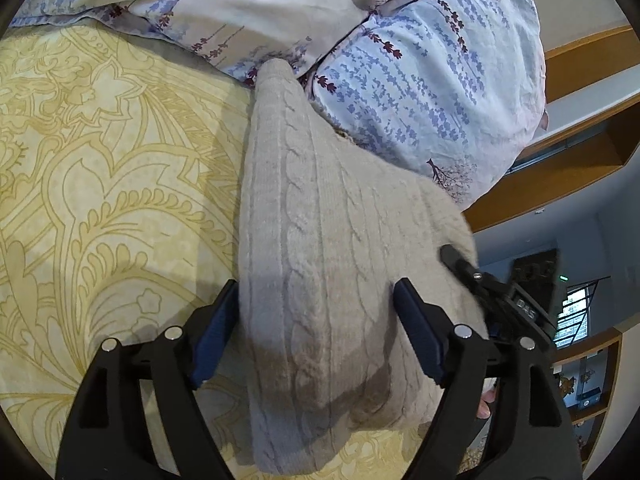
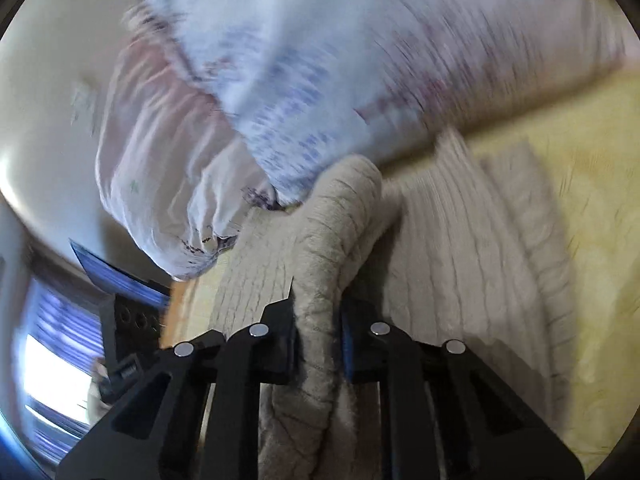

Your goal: Fold small clothes

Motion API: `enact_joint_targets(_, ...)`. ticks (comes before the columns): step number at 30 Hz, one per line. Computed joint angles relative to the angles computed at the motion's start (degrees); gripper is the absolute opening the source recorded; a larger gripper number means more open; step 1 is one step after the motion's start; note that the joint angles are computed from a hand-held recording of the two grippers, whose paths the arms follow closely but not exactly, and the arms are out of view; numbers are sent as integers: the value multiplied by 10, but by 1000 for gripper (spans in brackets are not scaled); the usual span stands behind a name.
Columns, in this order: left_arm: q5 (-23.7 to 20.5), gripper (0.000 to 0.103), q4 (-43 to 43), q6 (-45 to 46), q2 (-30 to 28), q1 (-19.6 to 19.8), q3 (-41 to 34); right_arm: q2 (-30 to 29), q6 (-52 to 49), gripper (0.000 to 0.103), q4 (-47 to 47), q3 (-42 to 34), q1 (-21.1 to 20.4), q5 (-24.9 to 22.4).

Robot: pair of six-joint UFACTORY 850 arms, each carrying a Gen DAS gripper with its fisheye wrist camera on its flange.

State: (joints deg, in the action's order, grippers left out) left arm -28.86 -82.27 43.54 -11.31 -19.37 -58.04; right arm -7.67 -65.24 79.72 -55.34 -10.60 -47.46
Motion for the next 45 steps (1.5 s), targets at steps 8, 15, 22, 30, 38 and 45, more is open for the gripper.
enact_joint_targets(8,1,79,2,15,6,-9,3,173,-348,16,46,93,115,285)
enact_joint_targets(15,-8,80,-35,62,16,-18,7,159,-440,15,156,72,88,344)
enact_joint_targets(22,-14,80,1,59,6,-33,-2,113,-270,15,26,62,38,316)
enact_joint_targets(30,-10,80,41,40,-2,-49,-10,51,-92,21,-102,36,9,297)
enact_joint_targets(38,-26,78,22,70,27,-51,26,107,-57,61,-35,75,-97,118)
enact_joint_targets(45,-31,62,25,57,39,-60,43,137,-31,61,-62,121,-133,46)
